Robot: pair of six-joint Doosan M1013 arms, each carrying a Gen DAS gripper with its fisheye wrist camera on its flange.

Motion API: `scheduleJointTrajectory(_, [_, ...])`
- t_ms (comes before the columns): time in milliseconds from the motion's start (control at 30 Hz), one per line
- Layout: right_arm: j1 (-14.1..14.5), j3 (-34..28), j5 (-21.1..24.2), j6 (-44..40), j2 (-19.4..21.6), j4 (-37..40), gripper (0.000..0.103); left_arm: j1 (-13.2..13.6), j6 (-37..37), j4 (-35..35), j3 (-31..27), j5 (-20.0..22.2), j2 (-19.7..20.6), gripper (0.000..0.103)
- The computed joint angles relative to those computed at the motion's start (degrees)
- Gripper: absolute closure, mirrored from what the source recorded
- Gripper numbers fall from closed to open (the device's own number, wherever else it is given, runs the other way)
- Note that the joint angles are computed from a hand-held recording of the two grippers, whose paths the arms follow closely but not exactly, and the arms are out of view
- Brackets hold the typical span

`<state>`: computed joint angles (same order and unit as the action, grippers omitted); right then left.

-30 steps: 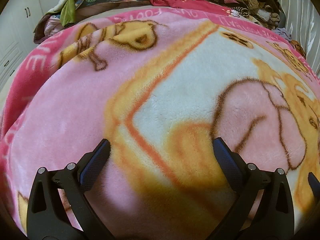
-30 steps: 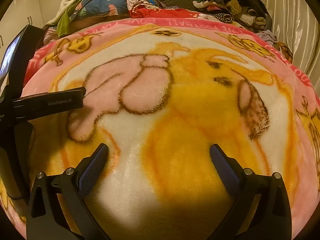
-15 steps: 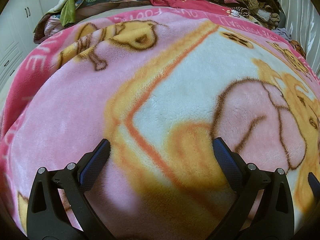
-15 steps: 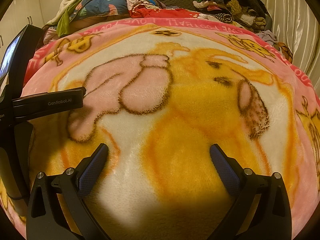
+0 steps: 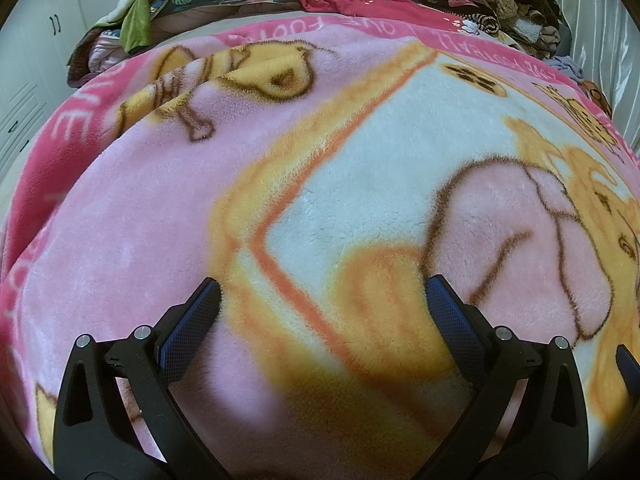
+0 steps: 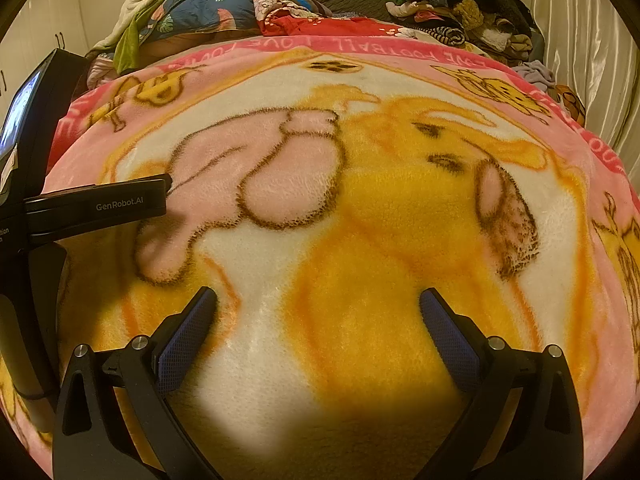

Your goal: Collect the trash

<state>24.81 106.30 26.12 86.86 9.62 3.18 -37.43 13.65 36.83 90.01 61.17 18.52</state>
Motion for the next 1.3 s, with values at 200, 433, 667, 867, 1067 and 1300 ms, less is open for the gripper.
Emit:
scheduleJointTrajectory(200, [0.01, 0.00, 0.00, 0.03, 0.01, -0.03, 0.005, 0.00, -0.01, -0.02, -0.02, -0.01, 0.01, 0.009])
scheduleJointTrajectory(433, [0.00, -0.01, -0.02, 0.01, 0.02, 0.01, 0.005, -0.02, -0.01, 0.00, -0.02, 0.02, 0.01, 0.009])
scheduleJointTrajectory(667, [0.01, 0.00, -0.02, 0.00, 0.01, 0.02, 0.005, -0.02, -0.03, -0.01, -0.03, 0.00, 0.02, 0.009])
scheduleJointTrajectory(867, [0.02, 0.00, -0.03, 0.04, 0.02, -0.03, 0.005, -0.01, -0.03, -0.01, -0.02, -0.01, 0.02, 0.009])
scheduleJointTrajectory(1067, [0.00, 0.01, -0.04, -0.04, 0.01, 0.08, 0.005, -0.01, -0.01, 0.01, 0.03, 0.02, -0.03, 0.009])
scheduleJointTrajectory(1300, [0.01, 0.02, -0.05, 0.03, -0.01, -0.02, 0.005, -0.01, -0.03, -0.01, -0.01, -0.02, 0.00, 0.009])
